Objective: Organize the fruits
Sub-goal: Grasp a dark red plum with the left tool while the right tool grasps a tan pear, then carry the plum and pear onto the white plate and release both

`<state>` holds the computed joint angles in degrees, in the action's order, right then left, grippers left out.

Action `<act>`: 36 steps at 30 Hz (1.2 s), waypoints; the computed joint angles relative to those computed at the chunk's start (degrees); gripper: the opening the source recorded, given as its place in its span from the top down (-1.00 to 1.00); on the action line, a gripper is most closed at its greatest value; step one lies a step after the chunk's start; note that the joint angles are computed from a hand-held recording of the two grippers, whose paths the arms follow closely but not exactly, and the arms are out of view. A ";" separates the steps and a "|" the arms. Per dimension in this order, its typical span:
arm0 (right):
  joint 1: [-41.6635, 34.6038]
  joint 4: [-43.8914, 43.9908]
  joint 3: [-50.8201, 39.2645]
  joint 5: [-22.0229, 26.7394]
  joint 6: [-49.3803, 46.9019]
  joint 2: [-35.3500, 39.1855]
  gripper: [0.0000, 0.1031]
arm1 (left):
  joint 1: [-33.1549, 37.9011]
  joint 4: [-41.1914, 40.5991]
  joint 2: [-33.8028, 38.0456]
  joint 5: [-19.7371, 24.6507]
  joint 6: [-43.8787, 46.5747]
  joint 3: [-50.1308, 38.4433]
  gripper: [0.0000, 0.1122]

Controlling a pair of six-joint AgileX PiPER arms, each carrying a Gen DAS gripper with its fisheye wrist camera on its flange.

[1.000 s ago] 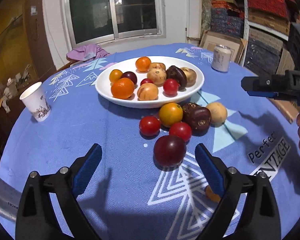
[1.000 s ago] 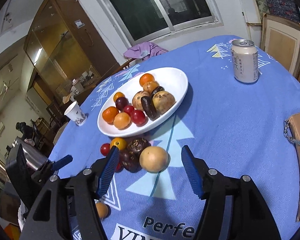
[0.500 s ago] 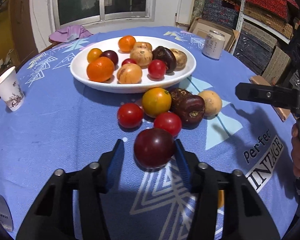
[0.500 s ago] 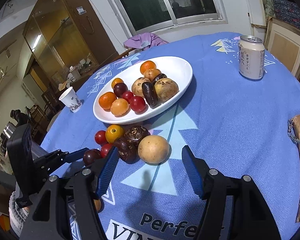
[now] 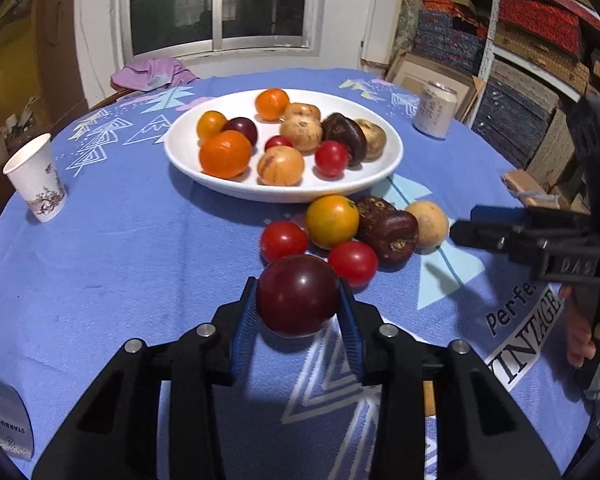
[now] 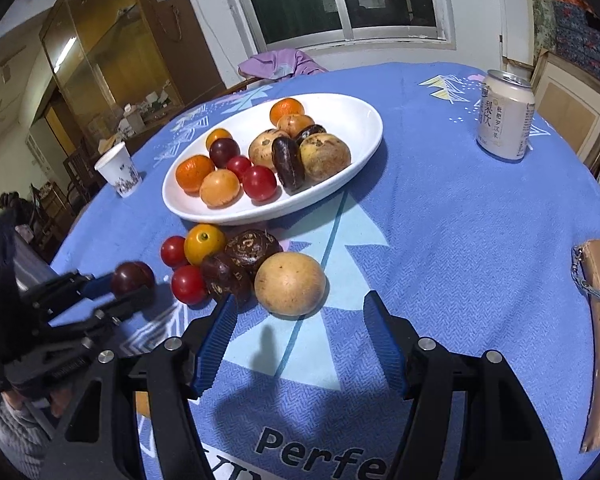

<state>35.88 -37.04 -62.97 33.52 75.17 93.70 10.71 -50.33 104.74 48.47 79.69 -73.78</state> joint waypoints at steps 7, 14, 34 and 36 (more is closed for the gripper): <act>2.84 -3.01 -8.74 9.67 -5.90 7.14 -0.29 | 1.38 0.61 1.02 2.11 -2.42 -2.44 0.32; 0.38 0.51 -11.73 8.98 -12.53 9.32 0.00 | 1.68 0.75 1.30 2.68 -2.70 -2.79 0.32; -0.90 -7.20 -1.74 2.36 3.18 -4.24 0.13 | 2.20 0.90 1.42 4.46 -7.91 -8.54 0.32; -2.96 -4.07 -5.50 3.43 -2.10 -5.45 0.13 | 0.84 2.33 1.50 4.26 -11.20 -12.70 0.32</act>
